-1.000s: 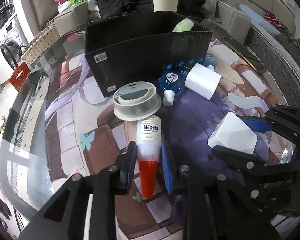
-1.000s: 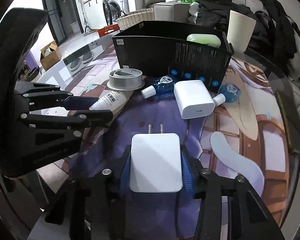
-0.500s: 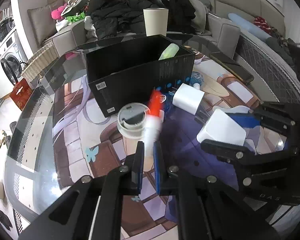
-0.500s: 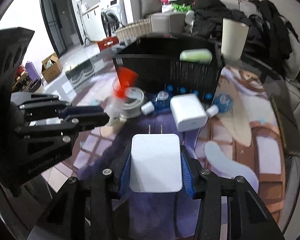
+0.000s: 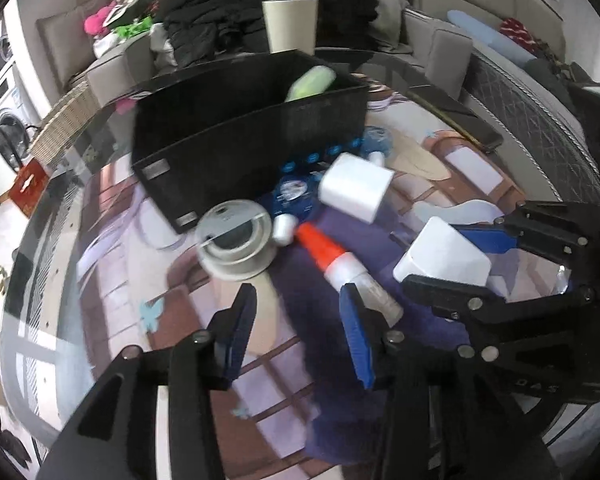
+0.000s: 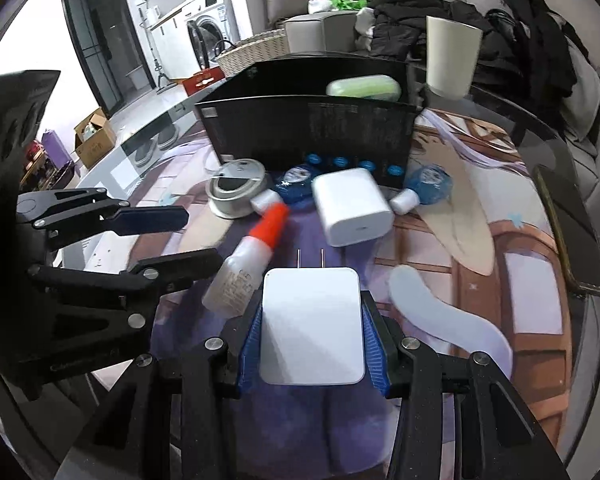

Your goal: Organize rigid objects

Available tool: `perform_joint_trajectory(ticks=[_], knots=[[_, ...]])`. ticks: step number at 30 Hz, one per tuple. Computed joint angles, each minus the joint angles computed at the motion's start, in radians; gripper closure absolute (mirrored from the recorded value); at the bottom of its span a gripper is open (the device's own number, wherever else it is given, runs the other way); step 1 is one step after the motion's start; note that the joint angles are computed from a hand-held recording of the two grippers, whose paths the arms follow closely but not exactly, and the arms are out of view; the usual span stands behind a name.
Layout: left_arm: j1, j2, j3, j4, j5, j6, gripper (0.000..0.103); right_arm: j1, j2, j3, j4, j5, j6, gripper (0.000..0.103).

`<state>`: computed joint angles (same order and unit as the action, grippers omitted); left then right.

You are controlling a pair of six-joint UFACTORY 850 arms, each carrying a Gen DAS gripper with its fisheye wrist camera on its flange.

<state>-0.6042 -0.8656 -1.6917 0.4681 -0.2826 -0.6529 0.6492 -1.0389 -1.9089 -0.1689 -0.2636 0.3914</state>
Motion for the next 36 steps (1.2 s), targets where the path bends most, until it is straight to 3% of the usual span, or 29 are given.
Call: perform_joint_trajectory(ticks=[9,17,20,26,36], knots=[[-0.001,-0.043,-0.084,-0.297,-0.004,0.243,0.058,-0.027,0.034,0.067,0.084,0.029,-0.068,0.058],[-0.018,-0.127,-0.221,-0.351,-0.089,0.301,0.058,-0.046,0.073,0.142,0.000,0.075,0.014,0.058],[-0.019,-0.157,-0.262,-0.393,-0.136,0.337,0.060,-0.052,0.080,0.152,0.059,0.079,-0.043,0.058],[-0.027,-0.135,-0.217,-0.223,-0.127,0.192,0.082,-0.050,0.072,0.139,0.112,0.073,-0.106,0.058],[-0.001,-0.037,-0.057,-0.313,-0.033,0.292,0.084,-0.022,0.038,0.070,0.126,0.041,-0.129,0.058]])
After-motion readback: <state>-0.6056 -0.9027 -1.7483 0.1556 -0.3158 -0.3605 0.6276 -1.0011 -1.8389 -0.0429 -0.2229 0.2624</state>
